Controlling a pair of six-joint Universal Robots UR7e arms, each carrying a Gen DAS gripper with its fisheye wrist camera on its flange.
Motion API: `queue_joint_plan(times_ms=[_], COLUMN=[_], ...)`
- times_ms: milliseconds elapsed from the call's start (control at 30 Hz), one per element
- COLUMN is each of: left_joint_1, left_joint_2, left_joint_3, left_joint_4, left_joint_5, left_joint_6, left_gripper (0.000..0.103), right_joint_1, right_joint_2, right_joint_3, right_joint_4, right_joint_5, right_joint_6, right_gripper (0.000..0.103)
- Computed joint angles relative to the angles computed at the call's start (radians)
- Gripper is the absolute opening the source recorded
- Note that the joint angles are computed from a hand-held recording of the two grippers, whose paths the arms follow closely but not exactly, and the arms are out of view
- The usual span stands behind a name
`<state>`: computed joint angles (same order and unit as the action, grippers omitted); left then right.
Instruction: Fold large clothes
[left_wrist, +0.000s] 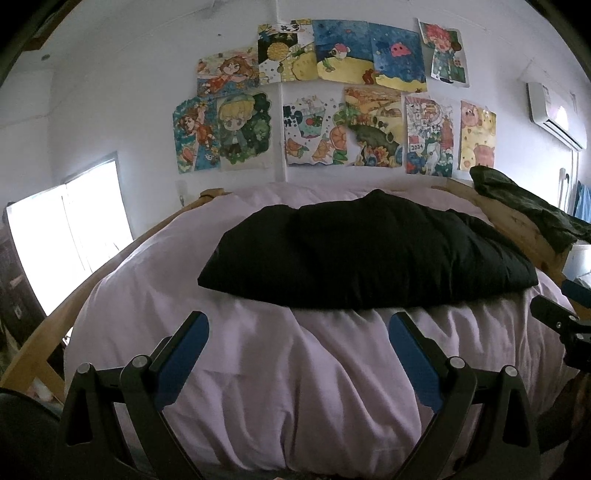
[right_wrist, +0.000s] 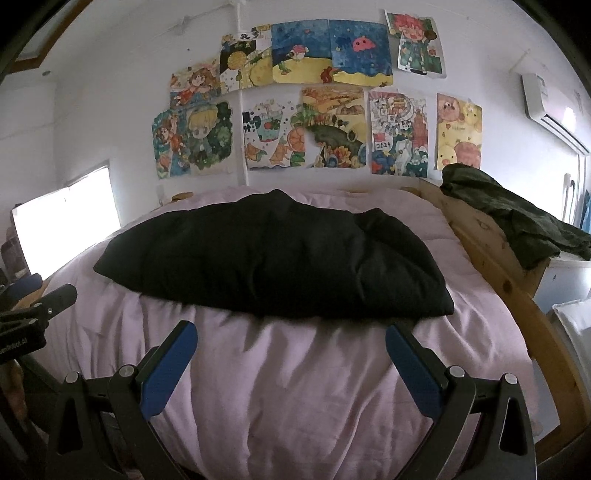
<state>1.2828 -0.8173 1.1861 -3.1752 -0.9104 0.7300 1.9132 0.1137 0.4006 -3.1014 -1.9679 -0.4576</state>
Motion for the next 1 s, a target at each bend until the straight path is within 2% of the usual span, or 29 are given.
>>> queue_joint_plan(times_ms=[1000], left_joint_1=[0.007], left_joint_2=[0.013], left_joint_3=[-0.018], left_joint_4=[0.01], left_joint_5=[0.011], left_joint_6=[0.02], left_gripper=[0.096], right_joint_1=[-0.002], right_joint_2=[0.005], right_joint_3=[-0.012], right_joint_4=[0.002], right_joint_5=[0.0], right_joint_6=[0.004], right_gripper=[0.103])
